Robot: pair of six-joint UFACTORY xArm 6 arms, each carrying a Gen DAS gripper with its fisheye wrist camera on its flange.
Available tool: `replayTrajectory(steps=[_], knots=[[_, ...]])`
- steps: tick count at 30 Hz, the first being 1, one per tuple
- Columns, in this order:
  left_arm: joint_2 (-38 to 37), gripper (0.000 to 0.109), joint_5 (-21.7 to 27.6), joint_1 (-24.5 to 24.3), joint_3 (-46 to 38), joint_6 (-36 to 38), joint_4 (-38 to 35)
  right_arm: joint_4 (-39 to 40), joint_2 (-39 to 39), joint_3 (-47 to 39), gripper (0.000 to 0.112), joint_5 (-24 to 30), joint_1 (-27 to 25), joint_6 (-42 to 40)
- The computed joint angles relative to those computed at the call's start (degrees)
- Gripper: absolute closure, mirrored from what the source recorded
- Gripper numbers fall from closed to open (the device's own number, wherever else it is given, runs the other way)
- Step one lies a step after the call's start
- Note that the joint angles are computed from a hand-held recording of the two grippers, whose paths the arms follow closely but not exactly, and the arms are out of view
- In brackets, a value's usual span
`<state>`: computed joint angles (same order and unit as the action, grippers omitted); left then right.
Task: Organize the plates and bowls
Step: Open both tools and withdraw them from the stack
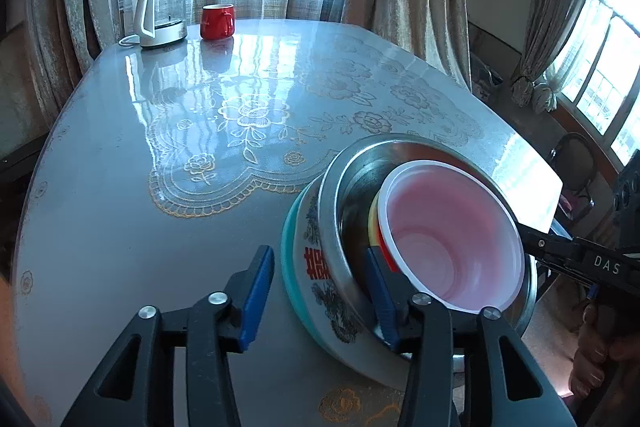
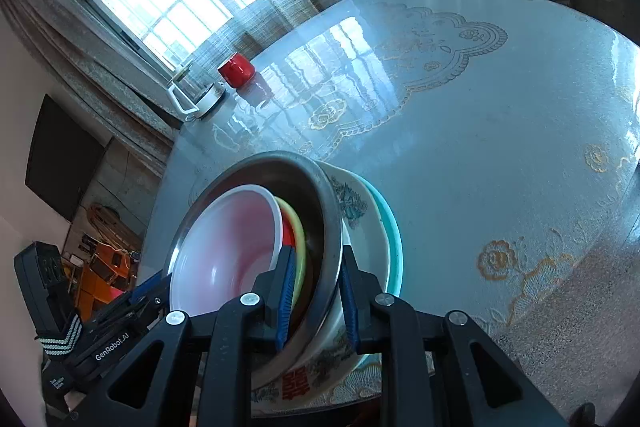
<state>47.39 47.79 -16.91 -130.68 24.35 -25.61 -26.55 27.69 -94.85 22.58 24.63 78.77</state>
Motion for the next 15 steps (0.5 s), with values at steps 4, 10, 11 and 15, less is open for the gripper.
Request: replayTrajectory(steps=[4,10,11,15], knots=[[-3.59,0.034,-3.55,0.02,6.27,0.42,0.71,-10.48,-1.09,-0.18,0.088,4.02,1.41,7.64],[-11.98,0.014,-16.12,-0.35,21.46,4.46,-1.25,-25.73,-3.31,-0.36,0.075,13.59,5.62,16.46],[-13.27,0.012,-18.68,-0.54,23.96,5.04,-0.96,-27.28,-3.51,-0.42,0.071,14.93,6.39,17.04],[-17.4,0.006,-27.71,-1.31,32.48,7.61,-0.02,-31.76,-3.75,-0.86,0.061,19.75,9.22,17.84]])
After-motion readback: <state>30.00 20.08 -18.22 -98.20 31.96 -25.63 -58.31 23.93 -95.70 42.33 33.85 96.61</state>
